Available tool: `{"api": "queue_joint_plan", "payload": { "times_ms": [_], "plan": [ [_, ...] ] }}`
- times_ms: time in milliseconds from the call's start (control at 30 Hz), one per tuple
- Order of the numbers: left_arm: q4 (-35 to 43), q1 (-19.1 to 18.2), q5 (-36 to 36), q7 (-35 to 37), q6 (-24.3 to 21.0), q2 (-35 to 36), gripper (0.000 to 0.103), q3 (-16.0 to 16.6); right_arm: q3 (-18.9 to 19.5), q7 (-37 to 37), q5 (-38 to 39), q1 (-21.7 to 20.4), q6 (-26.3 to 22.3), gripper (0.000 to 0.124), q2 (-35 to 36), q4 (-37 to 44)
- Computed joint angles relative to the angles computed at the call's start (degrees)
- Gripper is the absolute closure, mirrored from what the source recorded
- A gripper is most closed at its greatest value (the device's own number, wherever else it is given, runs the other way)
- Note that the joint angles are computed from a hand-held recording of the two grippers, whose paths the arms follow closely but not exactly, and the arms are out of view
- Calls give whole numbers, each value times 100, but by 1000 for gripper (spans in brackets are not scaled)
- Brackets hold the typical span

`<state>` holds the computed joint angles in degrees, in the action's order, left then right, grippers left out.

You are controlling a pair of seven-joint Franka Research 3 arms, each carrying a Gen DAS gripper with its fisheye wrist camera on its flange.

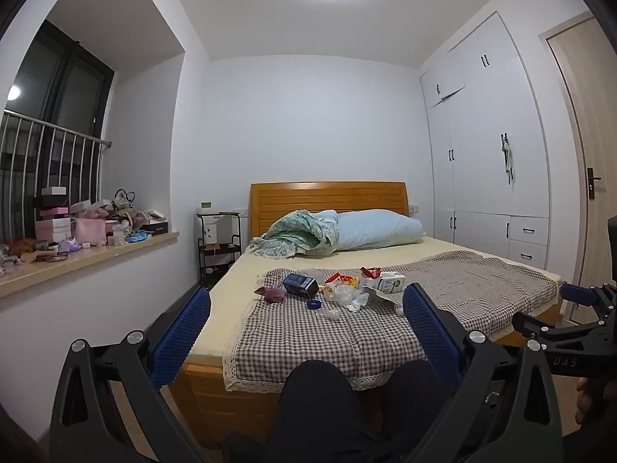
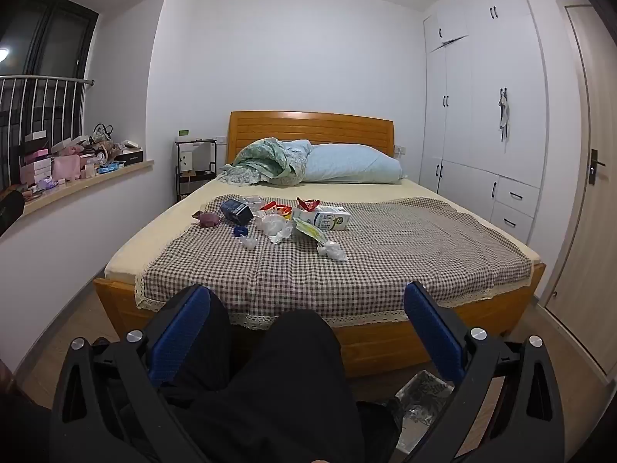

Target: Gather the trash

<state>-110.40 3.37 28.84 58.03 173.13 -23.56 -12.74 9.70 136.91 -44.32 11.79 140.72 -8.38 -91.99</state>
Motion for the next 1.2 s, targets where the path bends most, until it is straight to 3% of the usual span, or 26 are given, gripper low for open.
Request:
{"api": "queue_joint_plan", "payload": {
  "times_ms": [500, 567, 1200],
  "plan": [
    [-13, -213, -219, 250, -153, -112, 6, 187, 4, 97, -139, 13, -15, 27, 1, -37],
    [51, -30, -98, 115, -160, -20, 6, -16, 5, 90, -132, 15, -29, 27, 5, -24],
    [44, 27, 92, -45, -150, -35, 6, -56, 2, 54, -95, -14, -20, 27, -20, -43]
  ]
}}
